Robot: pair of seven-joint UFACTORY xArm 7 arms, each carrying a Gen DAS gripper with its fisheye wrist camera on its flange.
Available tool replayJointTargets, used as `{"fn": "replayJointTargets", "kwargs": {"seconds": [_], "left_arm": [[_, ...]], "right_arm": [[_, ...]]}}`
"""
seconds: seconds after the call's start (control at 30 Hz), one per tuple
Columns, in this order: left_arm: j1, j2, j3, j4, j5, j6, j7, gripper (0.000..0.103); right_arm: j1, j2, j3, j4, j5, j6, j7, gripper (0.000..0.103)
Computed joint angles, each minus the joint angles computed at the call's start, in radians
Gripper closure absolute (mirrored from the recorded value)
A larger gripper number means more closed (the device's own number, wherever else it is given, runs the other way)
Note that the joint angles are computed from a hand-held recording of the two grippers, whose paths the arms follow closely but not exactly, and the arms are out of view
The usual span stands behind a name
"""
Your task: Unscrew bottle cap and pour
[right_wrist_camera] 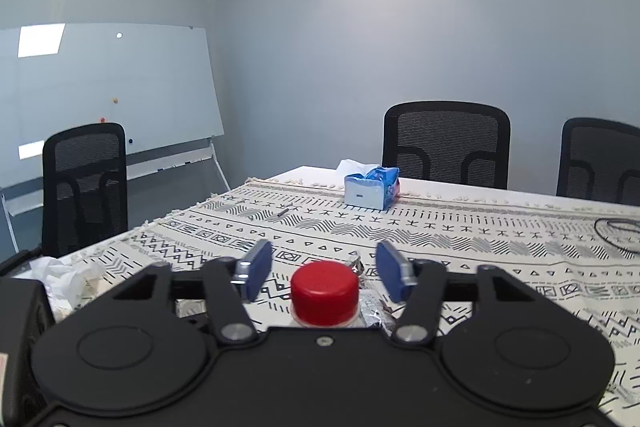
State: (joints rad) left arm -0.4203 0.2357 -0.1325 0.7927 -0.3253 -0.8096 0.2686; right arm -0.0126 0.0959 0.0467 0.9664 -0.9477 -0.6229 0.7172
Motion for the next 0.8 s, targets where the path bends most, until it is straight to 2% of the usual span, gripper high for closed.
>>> {"fn": "replayJointTargets", "kwargs": {"seconds": [0.03, 0.07, 0.23, 0.3, 0.5, 0.67, 0.8], "left_arm": [[-0.001, -0.001, 0.000, 0.000, -0.003, 0.002, 0.000, 0.044], [-0.003, -0.003, 0.000, 0.000, -0.011, 0.005, 0.001, 0.044], [0.003, -0.011, -0.001, -0.007, -0.005, 0.007, -0.014, 0.045], [0.012, -0.013, 0.000, -0.009, 0.013, 0.009, -0.028, 0.045], [0.037, -0.008, 0.002, -0.015, 0.087, 0.001, -0.062, 0.045], [0.062, -0.023, -0.002, -0.027, 0.160, 0.015, -0.110, 0.045], [0.057, -0.026, -0.002, -0.029, 0.157, 0.016, -0.105, 0.045]], "right_arm": [[0.005, 0.001, 0.001, -0.002, 0.016, 0.007, -0.018, 0.060], [0.008, 0.001, 0.003, -0.003, 0.022, 0.014, -0.028, 0.069], [0.018, 0.016, 0.004, -0.022, 0.083, -0.027, -0.137, 0.070], [0.001, 0.038, 0.003, 0.002, 0.027, -0.062, -0.123, 0.070], [-0.080, 0.183, -0.030, 0.250, -0.380, -0.239, 0.195, 0.070], [-0.050, 0.252, -0.104, 0.425, -0.586, -0.340, 0.375, 0.069], [0.005, 0.234, -0.163, 0.482, -0.697, -0.321, 0.538, 0.068]]}}
